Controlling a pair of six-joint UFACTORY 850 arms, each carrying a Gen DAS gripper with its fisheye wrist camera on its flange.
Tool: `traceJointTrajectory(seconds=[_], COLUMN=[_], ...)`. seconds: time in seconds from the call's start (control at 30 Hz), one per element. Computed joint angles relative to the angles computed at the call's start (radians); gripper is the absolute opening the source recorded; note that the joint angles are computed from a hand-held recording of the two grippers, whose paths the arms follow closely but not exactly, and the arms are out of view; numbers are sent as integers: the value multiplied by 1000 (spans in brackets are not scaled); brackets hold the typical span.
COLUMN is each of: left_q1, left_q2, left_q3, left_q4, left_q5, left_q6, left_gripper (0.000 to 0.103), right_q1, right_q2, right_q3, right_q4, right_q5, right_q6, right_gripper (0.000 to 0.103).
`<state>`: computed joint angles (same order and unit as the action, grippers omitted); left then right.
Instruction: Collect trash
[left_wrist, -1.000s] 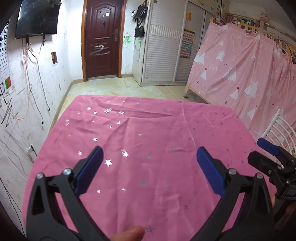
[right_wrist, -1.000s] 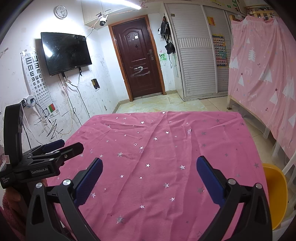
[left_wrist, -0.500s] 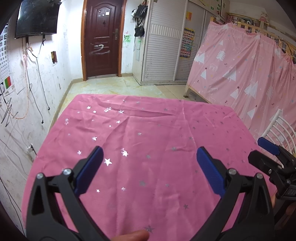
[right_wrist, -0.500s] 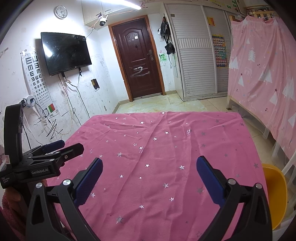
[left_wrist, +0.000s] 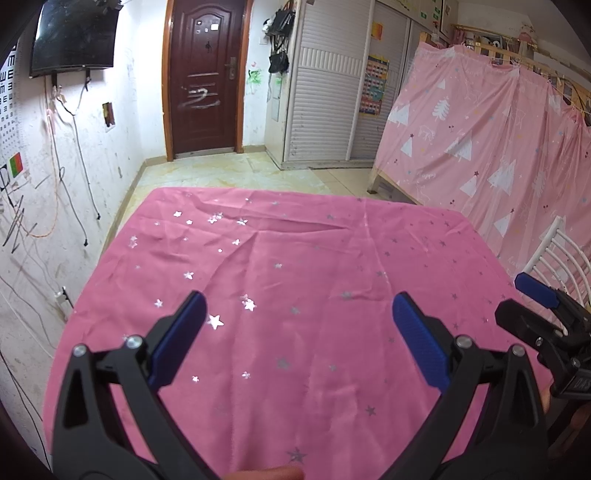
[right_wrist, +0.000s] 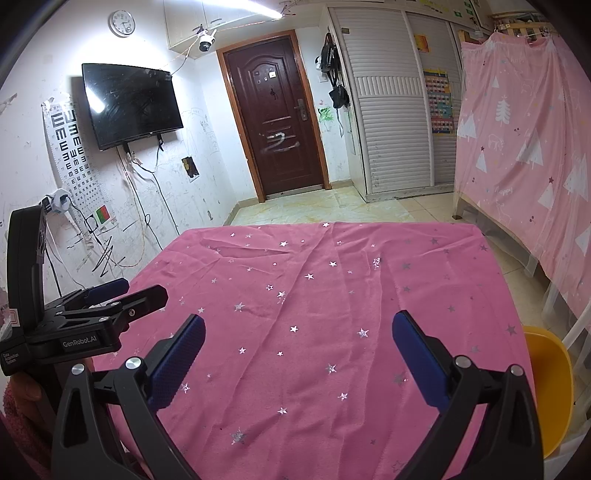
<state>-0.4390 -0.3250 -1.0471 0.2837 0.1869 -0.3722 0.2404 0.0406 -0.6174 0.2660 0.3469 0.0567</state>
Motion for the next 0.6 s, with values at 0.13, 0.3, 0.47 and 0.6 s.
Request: traceJointTrajectory(seconds=[0.13, 0.3, 0.47, 0.6], left_q1=[-3, 2, 3, 4], left_q2=[-4, -5, -8, -7], left_q3=[4, -1, -5, -7], left_q4=[-124, -42, -18, -14], left_q5=[4, -1, -11, -14], left_q6=[108, 22, -3, -6], left_gripper=[97, 97, 97, 97], right_q1=[-2, -6, -7, -10], right_q2=[3, 6, 5, 4], right_q3=[2, 3, 1, -3], right_q4=[2, 5, 4, 0], right_q5=[0, -2, -4, -8], right_q6=[-5, -11, -13, -11], right_gripper=[94, 94, 94, 94])
